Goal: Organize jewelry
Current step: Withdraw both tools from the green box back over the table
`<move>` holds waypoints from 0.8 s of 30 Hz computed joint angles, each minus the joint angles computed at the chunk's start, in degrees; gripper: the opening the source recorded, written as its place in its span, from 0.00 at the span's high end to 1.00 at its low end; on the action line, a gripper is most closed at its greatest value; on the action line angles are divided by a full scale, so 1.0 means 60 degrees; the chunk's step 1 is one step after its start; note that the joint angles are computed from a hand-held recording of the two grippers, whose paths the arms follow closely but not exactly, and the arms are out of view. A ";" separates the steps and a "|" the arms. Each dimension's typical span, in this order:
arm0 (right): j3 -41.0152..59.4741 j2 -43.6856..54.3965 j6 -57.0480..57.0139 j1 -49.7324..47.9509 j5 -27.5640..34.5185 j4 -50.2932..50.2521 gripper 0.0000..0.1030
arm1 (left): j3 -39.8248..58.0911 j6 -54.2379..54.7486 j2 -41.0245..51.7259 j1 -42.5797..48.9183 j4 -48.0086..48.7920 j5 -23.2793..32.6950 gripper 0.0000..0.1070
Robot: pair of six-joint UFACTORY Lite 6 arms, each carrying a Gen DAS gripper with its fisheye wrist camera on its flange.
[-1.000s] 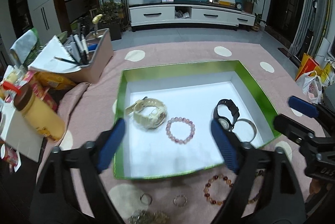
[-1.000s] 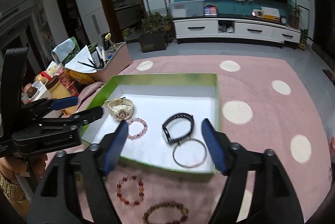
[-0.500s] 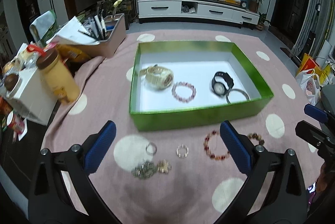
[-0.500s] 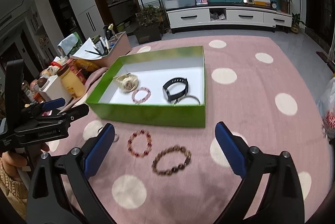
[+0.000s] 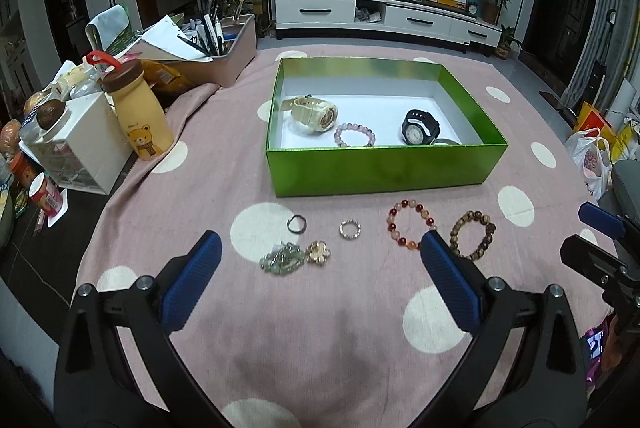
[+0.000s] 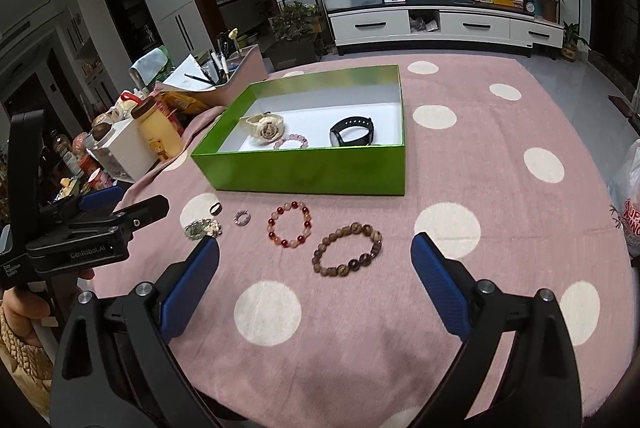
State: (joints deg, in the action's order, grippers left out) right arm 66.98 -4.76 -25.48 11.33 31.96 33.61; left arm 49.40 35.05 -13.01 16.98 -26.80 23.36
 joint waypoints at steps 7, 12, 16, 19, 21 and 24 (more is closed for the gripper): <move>-0.0397 -0.0330 0.0234 0.0122 -0.0005 -0.0162 0.06 | -0.0452 0.2087 -0.0442 0.0713 -0.2035 0.0596 0.06; -0.0563 -0.0434 0.0148 0.0133 -0.0004 -0.0089 0.06 | -0.0499 0.3802 -0.0279 0.1793 -0.3510 0.1032 0.06; -0.0753 -0.0448 -0.0076 0.0032 -0.0062 0.0103 0.06 | -0.0539 0.4627 -0.0075 0.2520 -0.3963 0.1138 0.06; -0.0928 -0.0388 -0.0241 0.0028 -0.0143 0.0161 0.06 | -0.0778 0.4917 0.0073 0.2731 -0.3772 0.0874 0.06; -0.1045 -0.0274 -0.0418 0.0011 -0.0154 0.0292 0.06 | -0.1061 0.5186 0.0156 0.2791 -0.3866 0.0597 0.06; -0.1209 -0.0141 -0.0666 -0.0001 -0.0206 0.0501 0.06 | -0.1248 0.5673 0.0573 0.2853 -0.4230 0.0415 0.06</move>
State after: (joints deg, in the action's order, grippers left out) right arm 59.73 -5.60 -29.48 11.32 30.73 36.62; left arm 41.91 69.10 -9.57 34.10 -52.18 25.85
